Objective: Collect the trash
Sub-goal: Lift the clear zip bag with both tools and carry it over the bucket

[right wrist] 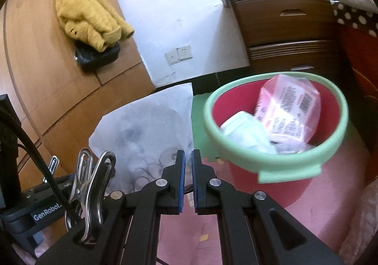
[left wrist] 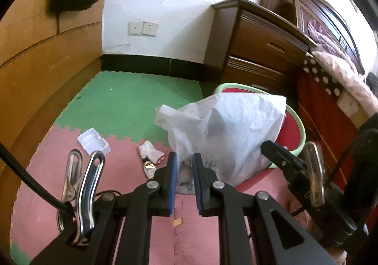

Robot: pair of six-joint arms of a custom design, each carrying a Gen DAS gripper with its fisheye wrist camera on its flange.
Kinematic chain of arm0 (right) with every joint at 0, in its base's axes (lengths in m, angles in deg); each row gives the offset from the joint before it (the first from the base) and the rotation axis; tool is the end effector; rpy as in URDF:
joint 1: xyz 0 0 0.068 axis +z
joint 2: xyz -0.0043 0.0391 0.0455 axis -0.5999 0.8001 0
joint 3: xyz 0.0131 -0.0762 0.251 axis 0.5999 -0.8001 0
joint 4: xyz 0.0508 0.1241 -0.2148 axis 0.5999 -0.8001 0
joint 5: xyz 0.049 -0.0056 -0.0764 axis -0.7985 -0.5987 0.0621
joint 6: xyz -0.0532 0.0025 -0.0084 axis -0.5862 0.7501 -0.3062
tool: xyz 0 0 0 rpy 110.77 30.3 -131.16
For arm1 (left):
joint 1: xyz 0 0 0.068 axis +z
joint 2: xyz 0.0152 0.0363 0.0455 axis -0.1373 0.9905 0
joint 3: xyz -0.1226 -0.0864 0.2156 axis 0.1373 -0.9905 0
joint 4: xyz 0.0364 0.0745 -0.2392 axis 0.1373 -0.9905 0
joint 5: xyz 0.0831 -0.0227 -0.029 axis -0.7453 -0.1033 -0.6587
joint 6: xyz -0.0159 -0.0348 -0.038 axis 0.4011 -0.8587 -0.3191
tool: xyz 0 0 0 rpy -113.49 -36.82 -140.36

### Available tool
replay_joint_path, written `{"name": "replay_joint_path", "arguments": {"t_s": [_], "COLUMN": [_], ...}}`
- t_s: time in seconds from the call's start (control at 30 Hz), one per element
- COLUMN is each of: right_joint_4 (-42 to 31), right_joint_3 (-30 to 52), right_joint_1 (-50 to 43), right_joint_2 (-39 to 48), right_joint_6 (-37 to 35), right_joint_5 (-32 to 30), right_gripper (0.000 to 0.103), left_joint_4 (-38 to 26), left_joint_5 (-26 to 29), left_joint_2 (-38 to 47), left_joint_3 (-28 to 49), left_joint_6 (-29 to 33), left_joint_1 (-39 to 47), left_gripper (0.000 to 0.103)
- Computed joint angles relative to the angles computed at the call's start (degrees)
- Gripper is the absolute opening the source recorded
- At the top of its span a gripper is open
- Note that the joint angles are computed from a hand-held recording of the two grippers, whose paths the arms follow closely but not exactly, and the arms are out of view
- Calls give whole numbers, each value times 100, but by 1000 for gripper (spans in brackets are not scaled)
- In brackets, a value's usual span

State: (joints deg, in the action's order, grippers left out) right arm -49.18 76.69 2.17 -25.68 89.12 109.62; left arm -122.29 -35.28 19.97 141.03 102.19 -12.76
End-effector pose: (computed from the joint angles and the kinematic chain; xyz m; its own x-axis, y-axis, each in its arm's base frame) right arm 0.1245 0.0730 0.4167 -0.4121 0.4857 -0.7709 0.3205 0.8693 0.3763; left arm 0.2146 -0.0360 0.4443 -0.5956 0.3338 -0.7306 0.6169 0.7727 -0.1499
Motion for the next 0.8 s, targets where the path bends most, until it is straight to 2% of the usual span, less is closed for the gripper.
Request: {"name": "replay_joint_path", "arguments": {"t_s": [0.17,0.33,0.57,0.8], "right_joint_4": [-207,-415,-392,63], "right_joint_3": [203,473,555,-96], "right_joint_1": [-591,-1460,-3387,-5050], "right_joint_2": [-122,-170,-296,-679], "right_joint_6": [-359,-1167,-2576,-3117], "right_joint_5": [-266,-747,-2015,-3205], "right_gripper": [7,7,8,10], "left_joint_4": [253,446,728,980], "left_joint_5": [-528,-923,-1412,-1814], "left_joint_2": [50,235,549,893], "left_joint_3": [137,346,499,537], "left_joint_6": [-448,-880,-1325,-1509], "left_joint_1": [-855,-1622,-2544,-3177], "left_gripper": [13,13,13,13]}}
